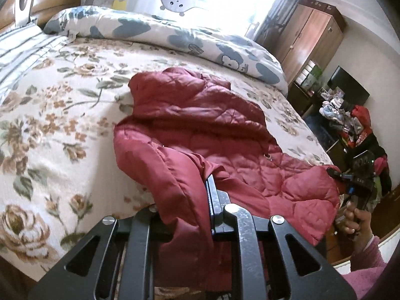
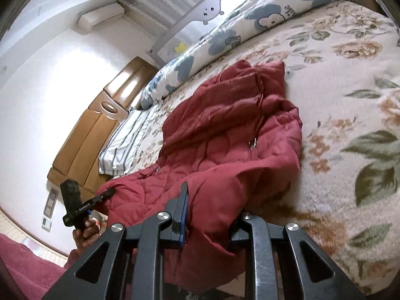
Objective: Fold large clothes
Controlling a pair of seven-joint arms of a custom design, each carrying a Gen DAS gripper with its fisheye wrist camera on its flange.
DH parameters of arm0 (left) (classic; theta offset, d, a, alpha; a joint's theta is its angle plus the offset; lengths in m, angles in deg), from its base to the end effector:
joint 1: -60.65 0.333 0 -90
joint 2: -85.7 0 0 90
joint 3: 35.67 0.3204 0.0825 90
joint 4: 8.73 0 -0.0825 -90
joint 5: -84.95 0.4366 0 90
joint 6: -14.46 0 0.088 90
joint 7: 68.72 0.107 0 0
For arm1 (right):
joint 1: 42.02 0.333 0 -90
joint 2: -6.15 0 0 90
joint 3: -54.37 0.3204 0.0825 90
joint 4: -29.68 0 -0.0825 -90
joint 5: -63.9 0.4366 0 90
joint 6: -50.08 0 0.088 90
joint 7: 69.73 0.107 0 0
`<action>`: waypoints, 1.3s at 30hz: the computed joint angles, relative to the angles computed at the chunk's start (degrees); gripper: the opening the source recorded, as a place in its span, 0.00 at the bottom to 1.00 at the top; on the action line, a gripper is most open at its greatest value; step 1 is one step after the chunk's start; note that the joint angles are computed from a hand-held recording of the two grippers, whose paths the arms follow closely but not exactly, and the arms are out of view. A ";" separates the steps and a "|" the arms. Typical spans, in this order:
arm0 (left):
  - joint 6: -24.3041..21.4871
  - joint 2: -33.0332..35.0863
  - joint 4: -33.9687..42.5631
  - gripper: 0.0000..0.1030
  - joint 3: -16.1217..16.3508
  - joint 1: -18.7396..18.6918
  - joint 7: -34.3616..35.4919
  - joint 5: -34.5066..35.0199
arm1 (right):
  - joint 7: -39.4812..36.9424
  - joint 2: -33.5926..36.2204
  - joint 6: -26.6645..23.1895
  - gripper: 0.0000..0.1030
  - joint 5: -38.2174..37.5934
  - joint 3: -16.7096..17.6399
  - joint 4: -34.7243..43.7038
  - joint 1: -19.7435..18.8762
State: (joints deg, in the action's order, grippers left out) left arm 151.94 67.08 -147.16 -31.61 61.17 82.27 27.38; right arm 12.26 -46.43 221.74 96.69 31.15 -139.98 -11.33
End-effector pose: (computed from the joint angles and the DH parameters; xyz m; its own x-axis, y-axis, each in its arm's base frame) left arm 0.5126 0.0354 0.4450 -0.4189 -0.8303 0.3675 -0.7566 0.0954 -0.6469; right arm 0.3667 0.0284 0.4346 0.0244 -0.7670 -0.6412 -0.7154 0.4346 -0.5471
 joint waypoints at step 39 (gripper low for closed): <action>19.10 21.61 23.29 0.16 -9.74 -0.62 -19.14 9.02 | 9.64 32.16 11.34 0.22 -7.50 3.08 23.78 -3.69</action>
State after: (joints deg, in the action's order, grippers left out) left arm 171.04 88.69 -123.86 -41.36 60.55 63.13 36.40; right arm 21.90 -14.26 233.08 89.18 34.23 -116.20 -15.01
